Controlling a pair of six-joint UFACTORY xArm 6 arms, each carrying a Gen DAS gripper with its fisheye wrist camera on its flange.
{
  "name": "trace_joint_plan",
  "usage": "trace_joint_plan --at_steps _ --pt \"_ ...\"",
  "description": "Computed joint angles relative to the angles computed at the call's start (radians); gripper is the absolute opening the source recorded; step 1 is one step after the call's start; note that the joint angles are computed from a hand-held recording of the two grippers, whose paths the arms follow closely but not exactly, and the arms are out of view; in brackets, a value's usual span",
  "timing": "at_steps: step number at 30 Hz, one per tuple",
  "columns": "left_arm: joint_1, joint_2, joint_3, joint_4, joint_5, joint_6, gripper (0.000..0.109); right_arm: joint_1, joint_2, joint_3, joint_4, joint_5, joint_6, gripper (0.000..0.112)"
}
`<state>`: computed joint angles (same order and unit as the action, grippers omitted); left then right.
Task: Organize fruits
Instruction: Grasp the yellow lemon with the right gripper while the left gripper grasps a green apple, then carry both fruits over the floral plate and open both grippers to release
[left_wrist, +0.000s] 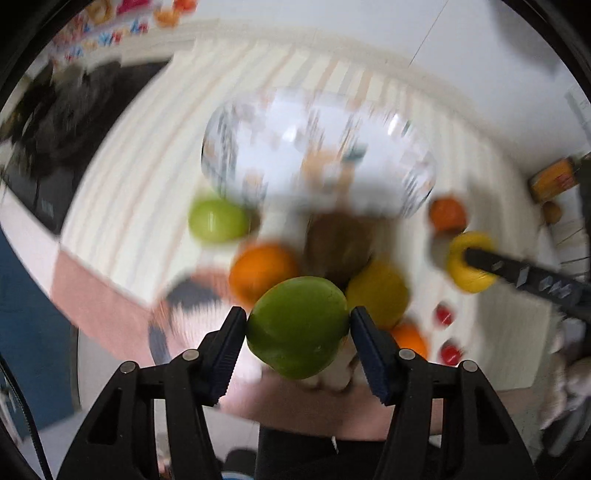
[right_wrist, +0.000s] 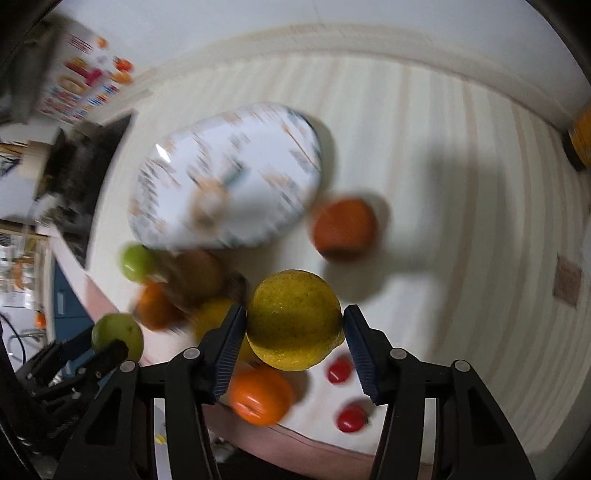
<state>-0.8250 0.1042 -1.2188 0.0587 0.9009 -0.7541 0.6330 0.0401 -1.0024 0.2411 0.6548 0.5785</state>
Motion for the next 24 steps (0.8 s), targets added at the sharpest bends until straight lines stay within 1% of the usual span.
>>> trace_joint_plan --at_steps 2,5,6,7,9,10,14,17,19,22,24 --pt "0.026 0.043 -0.090 0.034 0.009 0.028 0.056 -0.009 0.058 -0.092 -0.024 0.020 -0.019 0.057" --pt "0.071 0.163 -0.258 0.082 0.036 0.069 0.056 -0.022 0.154 -0.216 -0.069 0.049 -0.026 0.057" --pt "0.087 0.213 -0.318 0.081 0.051 0.082 0.056 -0.031 0.203 -0.273 -0.084 0.058 -0.025 0.057" --pt "0.098 0.240 -0.346 0.070 0.055 0.095 0.056 -0.034 0.231 -0.306 -0.093 0.061 -0.027 0.057" --pt "0.142 0.330 -0.449 0.008 0.081 0.144 0.056 -0.043 0.311 -0.398 -0.126 0.078 -0.042 0.057" --pt "0.168 0.394 -0.520 -0.048 0.103 0.182 0.056 -0.045 0.347 -0.438 -0.134 0.083 -0.050 0.057" --pt "0.234 0.560 -0.697 -0.217 0.166 0.224 0.056 -0.051 0.466 -0.570 -0.153 0.106 -0.092 0.057" --pt "0.258 0.638 -0.774 -0.311 0.194 0.237 0.056 -0.059 0.529 -0.634 -0.142 0.116 -0.137 0.057" --pt "0.262 0.682 -0.829 -0.343 0.219 0.244 0.056 -0.063 0.557 -0.664 -0.125 0.119 -0.158 0.057" --pt "0.259 0.736 -0.907 -0.351 0.262 0.246 0.056 -0.070 0.585 -0.701 -0.103 0.133 -0.169 0.057" --pt "0.259 0.767 -0.953 -0.363 0.293 0.257 0.056 -0.077 0.588 -0.700 -0.066 0.127 -0.193 0.057"
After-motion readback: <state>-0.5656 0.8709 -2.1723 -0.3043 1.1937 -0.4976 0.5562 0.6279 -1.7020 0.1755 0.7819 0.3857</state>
